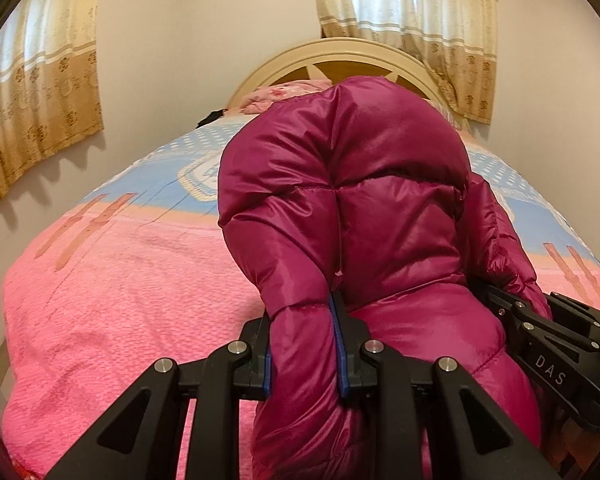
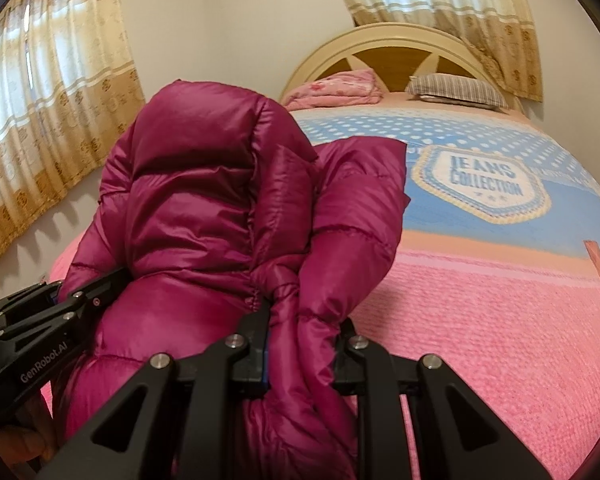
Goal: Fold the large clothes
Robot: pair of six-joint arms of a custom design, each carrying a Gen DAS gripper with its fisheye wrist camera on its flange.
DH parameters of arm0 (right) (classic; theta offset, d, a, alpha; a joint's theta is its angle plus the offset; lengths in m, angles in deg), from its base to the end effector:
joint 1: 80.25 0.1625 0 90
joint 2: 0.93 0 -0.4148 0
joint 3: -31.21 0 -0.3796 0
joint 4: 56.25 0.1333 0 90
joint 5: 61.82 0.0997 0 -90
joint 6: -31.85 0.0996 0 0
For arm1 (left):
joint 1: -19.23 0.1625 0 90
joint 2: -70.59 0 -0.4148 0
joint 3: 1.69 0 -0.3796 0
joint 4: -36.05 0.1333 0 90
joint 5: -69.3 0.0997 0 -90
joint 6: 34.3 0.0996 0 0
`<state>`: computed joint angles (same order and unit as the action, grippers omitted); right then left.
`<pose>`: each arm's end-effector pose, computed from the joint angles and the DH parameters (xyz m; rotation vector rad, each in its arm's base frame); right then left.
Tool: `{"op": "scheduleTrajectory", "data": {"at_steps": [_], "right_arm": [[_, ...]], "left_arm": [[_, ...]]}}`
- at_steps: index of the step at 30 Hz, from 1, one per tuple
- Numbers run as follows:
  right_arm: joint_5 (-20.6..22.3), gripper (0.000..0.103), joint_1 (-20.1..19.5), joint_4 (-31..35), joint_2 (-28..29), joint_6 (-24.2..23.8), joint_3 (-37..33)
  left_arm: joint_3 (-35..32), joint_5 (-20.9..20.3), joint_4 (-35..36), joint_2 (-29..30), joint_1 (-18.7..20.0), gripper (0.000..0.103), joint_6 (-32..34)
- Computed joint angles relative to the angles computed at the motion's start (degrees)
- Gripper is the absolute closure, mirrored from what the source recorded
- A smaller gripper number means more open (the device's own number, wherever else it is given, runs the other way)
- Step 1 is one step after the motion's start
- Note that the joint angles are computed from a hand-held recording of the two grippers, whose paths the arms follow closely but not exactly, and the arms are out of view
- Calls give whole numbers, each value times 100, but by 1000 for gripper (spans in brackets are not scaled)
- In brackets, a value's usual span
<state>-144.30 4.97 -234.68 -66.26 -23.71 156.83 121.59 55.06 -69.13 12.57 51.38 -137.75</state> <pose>0.1045 -0.5062 0.1697 1.2944 -2.6153 0.7286 -0.2365 -0.4201 0.0774 -0.0941 1.9048 -1.2398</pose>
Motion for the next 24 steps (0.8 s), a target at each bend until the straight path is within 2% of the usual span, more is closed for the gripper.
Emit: {"op": "scheduleTrajectory", "data": {"at_steps": [5,13,19,24], "right_arm": [[-2,82,81,208,84,-139,-109],[-74,82,144,480,200,-359,-222],[-209,82,269,455,403,-442,-277],[-286,82,328,458,506,-416,-322]], "left_arm": [[62,-77,965,-300,5,79,-845],[101,-241,1790,-485,32,79,-1676],[244,-302,1875,-643,114,79,-1880],[408,-278,1550,-757,224,79,-1681]]}}
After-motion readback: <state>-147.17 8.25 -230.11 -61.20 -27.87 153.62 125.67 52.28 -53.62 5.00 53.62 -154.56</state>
